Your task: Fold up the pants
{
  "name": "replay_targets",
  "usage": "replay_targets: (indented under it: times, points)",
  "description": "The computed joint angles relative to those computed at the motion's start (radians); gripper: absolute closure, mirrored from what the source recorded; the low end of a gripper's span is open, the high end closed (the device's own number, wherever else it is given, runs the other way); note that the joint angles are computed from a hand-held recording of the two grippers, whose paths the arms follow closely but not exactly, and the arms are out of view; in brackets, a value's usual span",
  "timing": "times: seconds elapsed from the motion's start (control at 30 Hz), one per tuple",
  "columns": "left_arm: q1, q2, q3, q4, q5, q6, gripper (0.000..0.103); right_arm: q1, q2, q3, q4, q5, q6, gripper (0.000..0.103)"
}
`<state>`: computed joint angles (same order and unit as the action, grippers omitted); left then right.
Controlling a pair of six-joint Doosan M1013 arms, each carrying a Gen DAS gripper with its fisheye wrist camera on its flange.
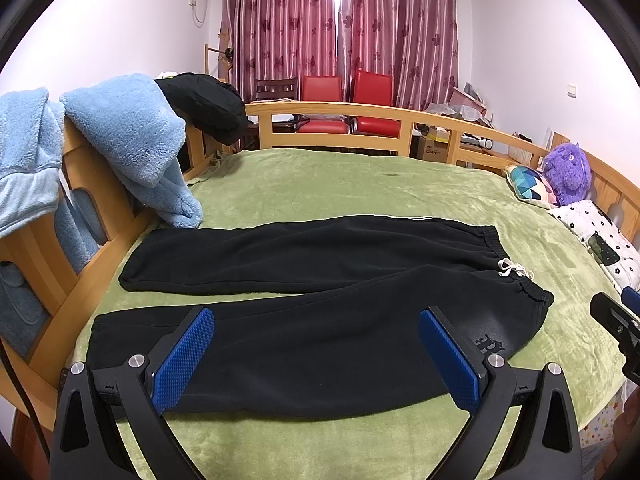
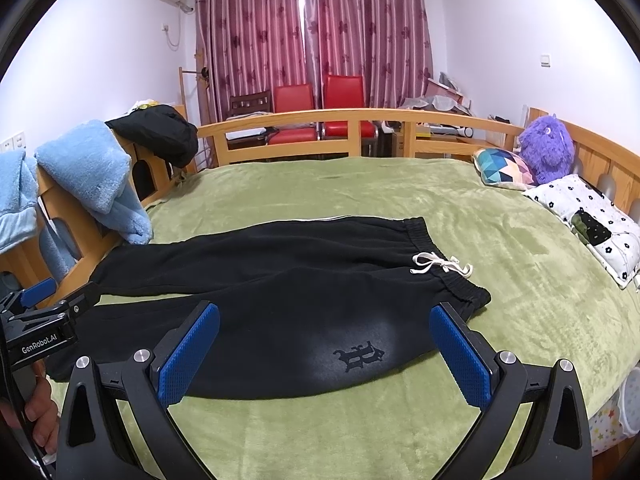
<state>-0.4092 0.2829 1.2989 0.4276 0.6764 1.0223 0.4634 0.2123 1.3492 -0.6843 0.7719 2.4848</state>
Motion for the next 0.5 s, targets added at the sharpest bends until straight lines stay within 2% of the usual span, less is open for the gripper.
replay_targets:
  times: [0.5]
  points:
    - [-0.006,-0.008,0.000,0.014,-0.005,-0.014,0.000,0.001,-0.009,0.020,-0.014,-0.031,0.006,0.000]
